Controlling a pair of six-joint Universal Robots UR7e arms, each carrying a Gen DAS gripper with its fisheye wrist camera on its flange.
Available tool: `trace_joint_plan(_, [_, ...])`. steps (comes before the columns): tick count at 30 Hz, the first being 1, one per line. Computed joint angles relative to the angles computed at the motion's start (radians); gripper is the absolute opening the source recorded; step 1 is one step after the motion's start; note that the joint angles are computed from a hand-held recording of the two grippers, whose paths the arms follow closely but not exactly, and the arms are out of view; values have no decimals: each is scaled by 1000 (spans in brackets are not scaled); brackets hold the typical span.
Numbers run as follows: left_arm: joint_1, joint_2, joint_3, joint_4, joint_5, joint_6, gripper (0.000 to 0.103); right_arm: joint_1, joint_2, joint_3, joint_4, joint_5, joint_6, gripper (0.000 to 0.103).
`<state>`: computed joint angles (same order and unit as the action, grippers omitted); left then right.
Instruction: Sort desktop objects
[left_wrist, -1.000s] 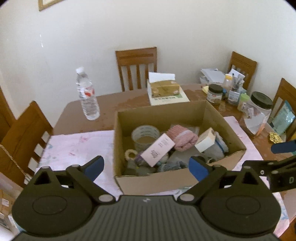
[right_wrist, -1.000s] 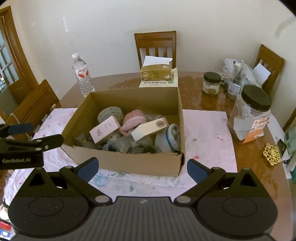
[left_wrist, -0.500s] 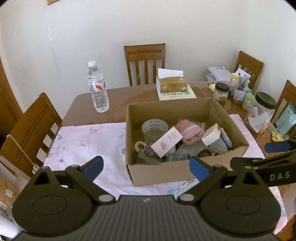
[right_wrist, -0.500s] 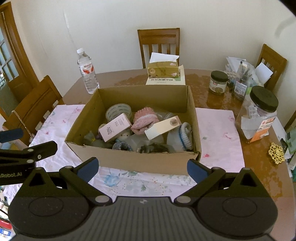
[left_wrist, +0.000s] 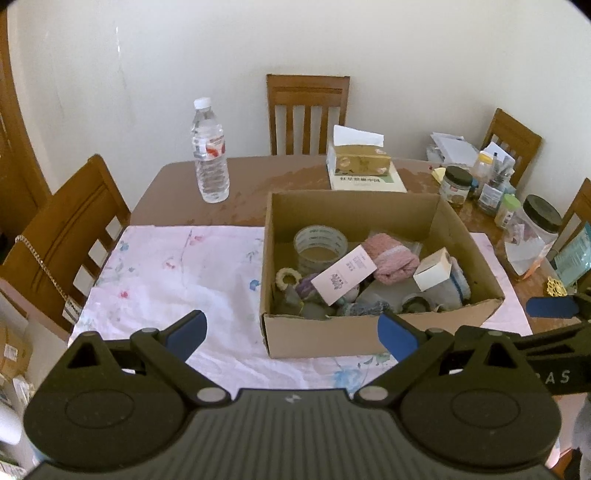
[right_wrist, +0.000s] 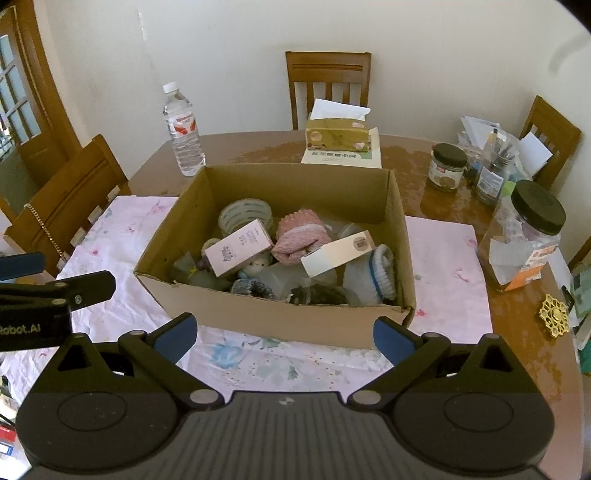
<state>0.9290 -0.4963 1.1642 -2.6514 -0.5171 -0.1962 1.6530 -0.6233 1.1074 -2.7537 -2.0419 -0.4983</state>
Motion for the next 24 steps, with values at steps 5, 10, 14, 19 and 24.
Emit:
trace_joint_plan(5, [3,-1,-4,13,3,-12,99,4,9,-11,4,-3,-7,103])
trace_joint_plan(10, [4,0,-10,24,3,-16,99,5,12,-18,9,-4,-8,103])
trace_joint_plan(14, [4,1,-10,23,4,-15,99,5,14,-20,10,-4,-8,103])
trace_joint_plan(19, [4,1,-13,32,4,-22,99,5,15,-23,13,-3,-8,103])
trace_joint_plan(24, [2,-5,-5,39,7,-30,99,6,16,-26,19,-3,-6,103])
